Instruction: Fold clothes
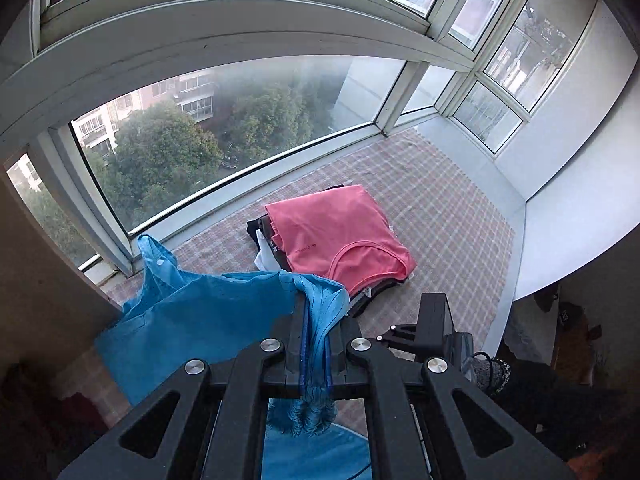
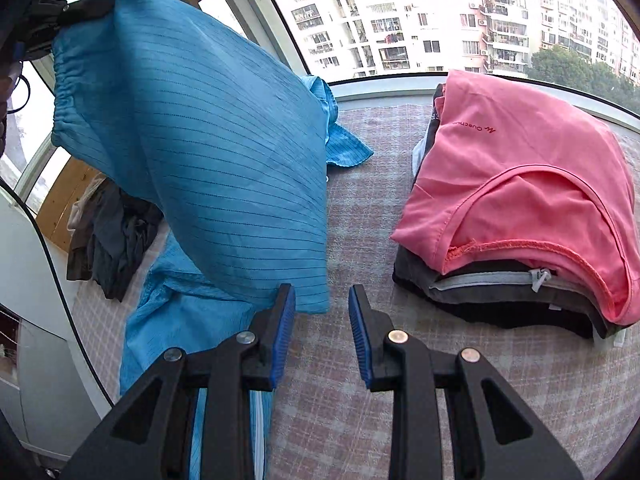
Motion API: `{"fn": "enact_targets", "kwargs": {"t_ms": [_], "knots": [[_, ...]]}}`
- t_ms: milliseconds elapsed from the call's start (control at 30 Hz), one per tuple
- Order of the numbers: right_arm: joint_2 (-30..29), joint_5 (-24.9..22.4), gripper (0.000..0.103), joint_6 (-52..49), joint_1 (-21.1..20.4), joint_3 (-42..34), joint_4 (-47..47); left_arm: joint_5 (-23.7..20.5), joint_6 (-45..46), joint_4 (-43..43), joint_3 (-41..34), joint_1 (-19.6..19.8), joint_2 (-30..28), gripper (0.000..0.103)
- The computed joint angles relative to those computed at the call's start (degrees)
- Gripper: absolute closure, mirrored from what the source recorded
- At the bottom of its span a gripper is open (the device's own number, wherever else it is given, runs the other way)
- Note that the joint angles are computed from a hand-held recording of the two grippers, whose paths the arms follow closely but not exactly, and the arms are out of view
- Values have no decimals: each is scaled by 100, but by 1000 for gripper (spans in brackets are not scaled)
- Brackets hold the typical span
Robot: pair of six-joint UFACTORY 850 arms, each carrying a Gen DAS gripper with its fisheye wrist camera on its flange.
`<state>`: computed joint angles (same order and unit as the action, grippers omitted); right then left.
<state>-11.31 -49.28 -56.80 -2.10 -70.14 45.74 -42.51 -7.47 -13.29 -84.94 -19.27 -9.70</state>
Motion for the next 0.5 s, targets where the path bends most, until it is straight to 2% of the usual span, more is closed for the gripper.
{"fn": "enact_targets", "kwargs": {"t_ms": [133,233,300,400,500], "knots": [[-26,137,75,169,337,-14,-107,229,22,-87,1212,405,665,97],[-101,252,75,486,547,-48,-217,262,335,-262,2192,901,1084,93],[-148,405,75,721,708,-85,-347,251,380,-277,2700,1281,1091,94],[-360,637,68,1119,1009,-230,-588,242,840,-496,3222,1744,793,94],[-772,669,68,1525,1329,-516,-828,459,1126,-574,3415,2036,538,85]]}}
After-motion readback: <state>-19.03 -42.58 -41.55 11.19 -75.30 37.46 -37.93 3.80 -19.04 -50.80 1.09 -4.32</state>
